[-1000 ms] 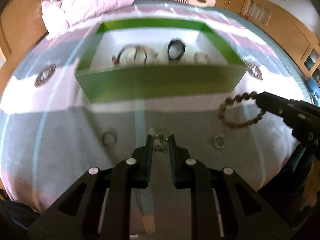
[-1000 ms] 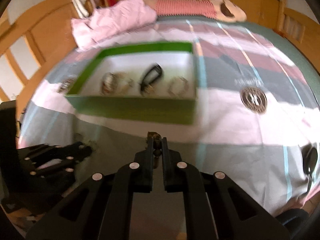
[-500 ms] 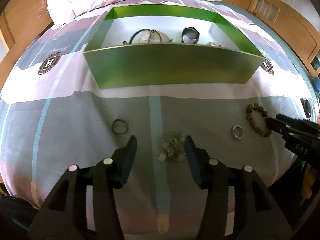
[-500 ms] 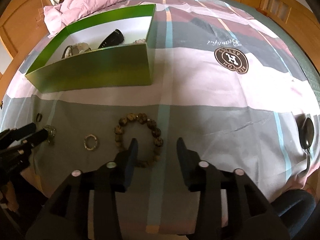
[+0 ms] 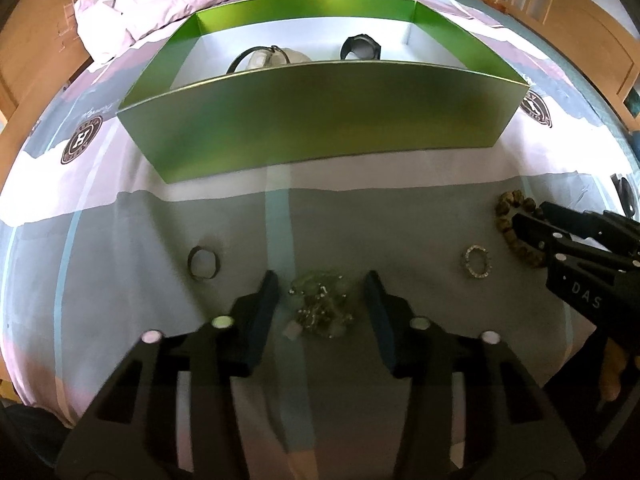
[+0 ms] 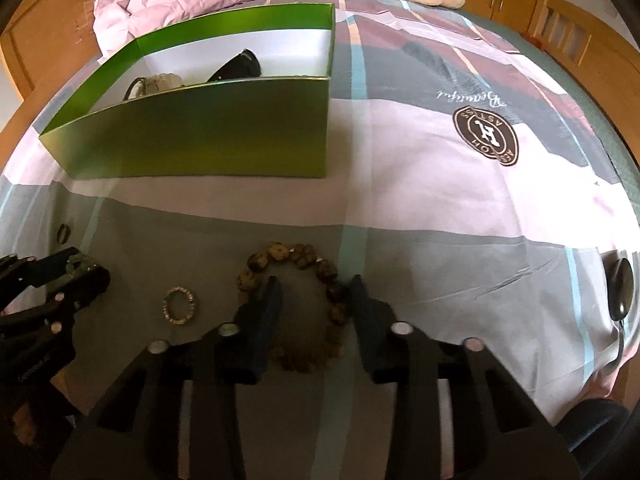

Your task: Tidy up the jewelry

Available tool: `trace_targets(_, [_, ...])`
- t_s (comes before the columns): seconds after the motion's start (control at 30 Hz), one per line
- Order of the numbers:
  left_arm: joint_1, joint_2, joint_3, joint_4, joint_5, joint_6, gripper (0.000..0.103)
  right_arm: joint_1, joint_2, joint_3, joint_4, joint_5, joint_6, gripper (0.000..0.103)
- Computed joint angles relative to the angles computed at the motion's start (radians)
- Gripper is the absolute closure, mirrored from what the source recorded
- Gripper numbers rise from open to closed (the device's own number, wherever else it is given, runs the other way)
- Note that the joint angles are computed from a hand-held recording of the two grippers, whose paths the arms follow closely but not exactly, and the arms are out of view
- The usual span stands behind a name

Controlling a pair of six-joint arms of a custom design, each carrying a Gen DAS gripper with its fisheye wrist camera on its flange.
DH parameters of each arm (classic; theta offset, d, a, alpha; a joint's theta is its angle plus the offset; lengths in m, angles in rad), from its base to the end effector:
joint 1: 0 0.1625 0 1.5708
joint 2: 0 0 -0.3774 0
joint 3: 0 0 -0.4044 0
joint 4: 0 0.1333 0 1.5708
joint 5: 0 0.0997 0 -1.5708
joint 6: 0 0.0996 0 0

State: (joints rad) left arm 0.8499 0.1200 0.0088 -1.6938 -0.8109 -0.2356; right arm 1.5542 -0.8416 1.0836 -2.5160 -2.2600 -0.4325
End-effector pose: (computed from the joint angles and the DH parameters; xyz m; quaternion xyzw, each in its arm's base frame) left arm -0.4259 -0.7906 -0.0074 0.2242 0.9012 -0.1683 0.3305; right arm 0.0572 -0.7709 0.3529 0.0686 -0.8886 0.2454 0.3814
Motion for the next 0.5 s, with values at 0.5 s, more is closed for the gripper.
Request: trace_targets(0.5, [-0.027,-0.181,0.300,-0.240,0.036,0.043,0.089,0.048,-0.062,0.044,-0.052,0.070,-0.056,0.092])
